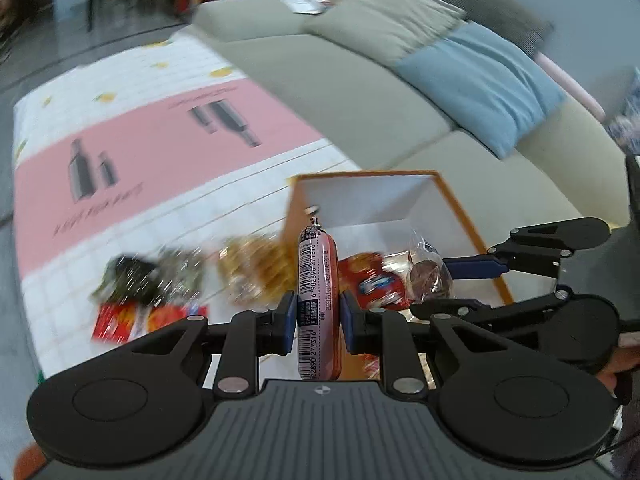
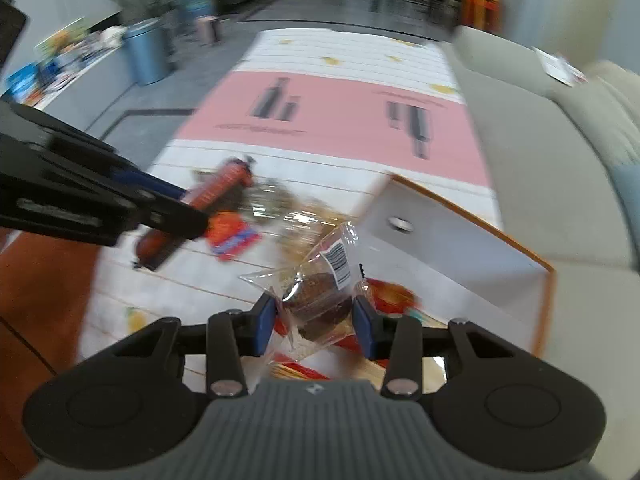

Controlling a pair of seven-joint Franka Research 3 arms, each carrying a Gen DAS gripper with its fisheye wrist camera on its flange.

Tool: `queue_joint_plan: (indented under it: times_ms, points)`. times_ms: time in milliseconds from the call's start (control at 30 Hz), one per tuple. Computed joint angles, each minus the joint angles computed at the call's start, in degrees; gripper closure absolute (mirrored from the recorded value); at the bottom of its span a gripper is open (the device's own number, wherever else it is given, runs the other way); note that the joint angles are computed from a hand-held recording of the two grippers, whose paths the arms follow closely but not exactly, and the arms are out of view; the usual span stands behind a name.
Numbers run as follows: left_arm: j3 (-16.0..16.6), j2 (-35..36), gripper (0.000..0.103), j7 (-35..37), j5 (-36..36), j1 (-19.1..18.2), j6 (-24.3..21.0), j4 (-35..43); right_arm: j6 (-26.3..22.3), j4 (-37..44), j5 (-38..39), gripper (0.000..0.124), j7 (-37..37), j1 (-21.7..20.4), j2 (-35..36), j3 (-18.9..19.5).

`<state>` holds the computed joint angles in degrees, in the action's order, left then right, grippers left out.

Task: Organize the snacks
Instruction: 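Grasp the pink sausage with the left tool while the right grasps the clear cookie bag, then carry both items over the orange box and open both tools to drop them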

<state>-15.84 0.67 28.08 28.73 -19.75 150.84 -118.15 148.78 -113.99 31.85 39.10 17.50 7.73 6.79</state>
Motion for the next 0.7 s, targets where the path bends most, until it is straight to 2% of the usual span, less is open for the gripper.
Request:
queue_joint_plan:
  times_ms: [133,400,600,700]
  points:
    - [-0.1,7.19,0.078,5.58,-0.27,-1.01,-3.29,8.7,0.35,1.26,-0.59,0.083,2.8,-1.45,1.71,-1.36]
    - [1.77,19.6,0.078,14.52,-1.7,-3.98,-11.37,23.83,0.9,5.32,-2.57,0.083,5.55,-3.29,6.54,-1.71]
    - [3.85,26.17,0.078,18.22,-1.57,-5.69,-16.49,32.13,0.02,9.7,-3.79,0.083,7.29,-4.29,10.92,-1.34]
    - [4.36,28.51,0.078,20.36,-1.55,-6.05,-17.54,34.98,-0.29,12.68,-4.87,0.083,9.44,-4.12,13.85,-1.36]
